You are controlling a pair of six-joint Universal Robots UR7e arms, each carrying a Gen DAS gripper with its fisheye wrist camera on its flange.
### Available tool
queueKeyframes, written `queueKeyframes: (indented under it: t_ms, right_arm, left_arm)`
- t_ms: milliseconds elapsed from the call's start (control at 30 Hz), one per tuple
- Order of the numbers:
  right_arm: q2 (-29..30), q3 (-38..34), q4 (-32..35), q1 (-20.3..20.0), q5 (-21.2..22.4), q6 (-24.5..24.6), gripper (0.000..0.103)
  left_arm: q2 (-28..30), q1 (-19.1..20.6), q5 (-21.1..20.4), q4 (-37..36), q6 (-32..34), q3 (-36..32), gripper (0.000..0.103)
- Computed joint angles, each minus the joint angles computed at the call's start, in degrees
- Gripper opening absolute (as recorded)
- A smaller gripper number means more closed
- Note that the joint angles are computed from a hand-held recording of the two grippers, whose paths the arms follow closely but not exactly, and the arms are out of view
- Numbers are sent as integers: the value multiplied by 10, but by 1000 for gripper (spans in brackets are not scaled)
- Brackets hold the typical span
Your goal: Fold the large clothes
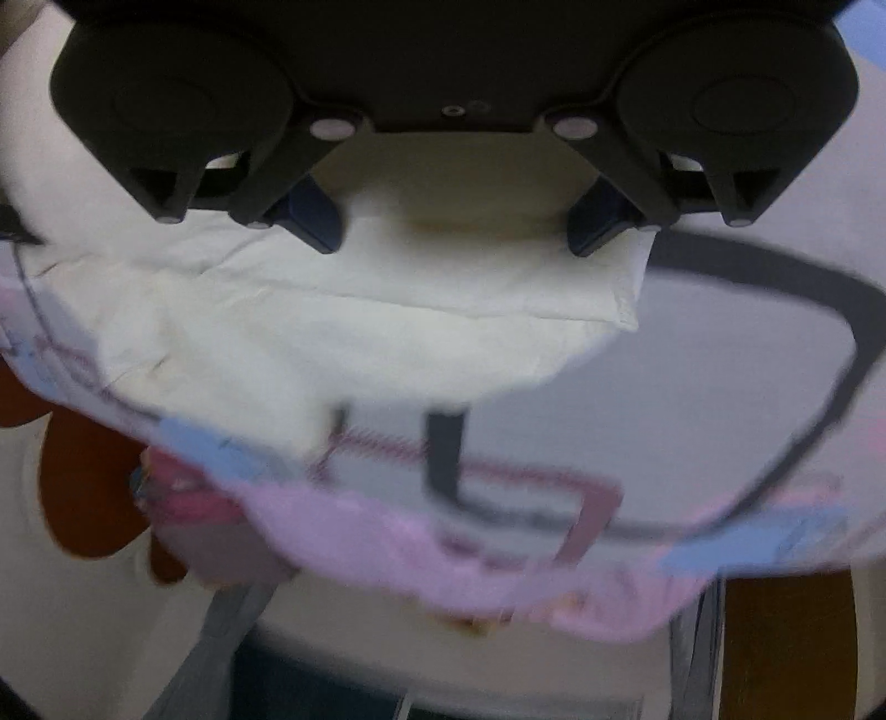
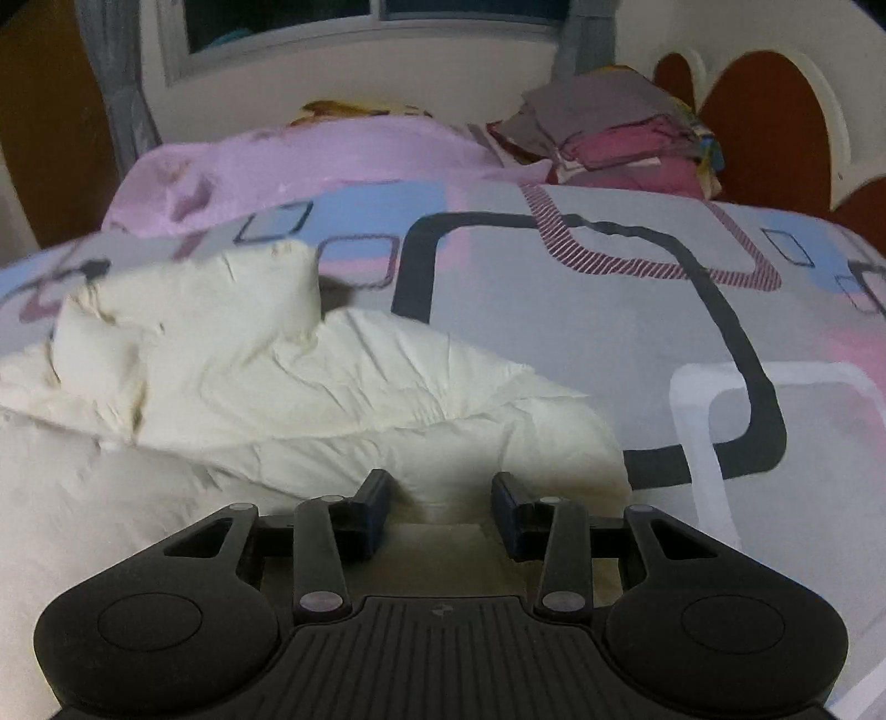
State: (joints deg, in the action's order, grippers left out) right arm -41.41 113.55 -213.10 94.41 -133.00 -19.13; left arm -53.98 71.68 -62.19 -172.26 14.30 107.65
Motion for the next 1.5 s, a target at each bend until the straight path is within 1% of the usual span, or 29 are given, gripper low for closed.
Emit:
queueKeyframes:
  t_ms: [33,100,133,167,200,233,267,300,333,400,500,567,633,700,733,767,800,833,867,933,967,1033,1067,1133,1200,1233,1300,1333,1500]
  right_arm:
    - [1,1,-3,2,-4,-3,40]
    - [1,1,-17,13,-21,6,40]
    - [5,3,-50,22,-23,-3,40]
    - [7,10,-93,34,-15,-13,42]
    - [11,13,-119,46,-8,-7,70]
    - [14,18,-132,54,6,-1,94]
    - [15,26,-127,59,34,6,95]
    - [22,26,-123,68,41,12,94]
    - [28,27,-120,75,50,14,89]
    - [32,27,-83,84,64,22,83]
    - [51,13,-32,90,29,9,84]
    - [50,20,-14,82,19,13,84]
    - [41,44,-54,72,13,-5,84]
    - [20,78,-95,59,-2,-2,84]
    - [16,88,-111,55,-24,-2,84]
    - [2,107,-110,43,-31,16,84]
    - [-19,127,-96,30,-14,52,84]
    - [-35,145,-93,24,2,87,84]
    - [-38,153,-107,30,-2,98,84]
    - [-20,158,-172,58,-22,77,84]
    - [-15,164,-196,71,-17,79,84]
    - [1,164,-216,90,-18,81,84]
    - [11,161,-218,100,-24,77,84]
    - [25,154,-199,106,-17,67,84]
    - [45,140,-184,107,-45,42,84]
    - [51,136,-176,100,-63,44,84]
    - [43,149,-179,82,-53,67,84]
    - [43,148,-171,83,-71,72,84]
    - [32,165,-171,94,-84,92,84]
  left_arm:
    - [-4,3,-4,-9,13,5,91]
    - [-17,-8,18,-19,10,23,85]
    - [-28,-17,22,-41,10,41,82]
    - [-38,-28,19,-66,13,62,85]
    - [-50,-40,4,-91,23,86,87]
    - [-53,-53,-8,-102,36,100,92]
    - [-54,-69,-10,-118,54,118,94]
    - [-51,-84,-9,-135,69,132,94]
    - [-48,-97,-8,-147,73,145,95]
    - [-44,-106,-26,-141,50,155,95]
    - [-31,-110,-12,-134,27,163,95]
    - [-24,-101,9,-132,45,166,97]
    - [-29,-88,42,-152,87,174,97]
    - [-52,-68,50,-145,79,178,97]
    - [-64,-57,56,-136,68,178,99]
    - [-78,-48,59,-124,54,178,99]
    - [-91,-44,67,-108,35,179,99]
    - [-97,-47,79,-101,20,178,94]
    - [-103,-55,87,-113,10,186,91]
    - [-120,-79,82,-151,9,216,94]
    - [-124,-92,73,-171,10,232,98]
    - [-130,-116,59,-179,13,259,100]
    - [-124,-127,60,-176,19,266,100]
    - [-101,-143,64,-172,27,271,100]
    - [-87,-147,71,-160,26,273,100]
    - [-76,-145,80,-154,26,269,100]
    - [-69,-139,91,-154,34,270,102]
    - [-64,-141,105,-161,41,272,102]
    - [-74,-129,92,-157,54,272,102]
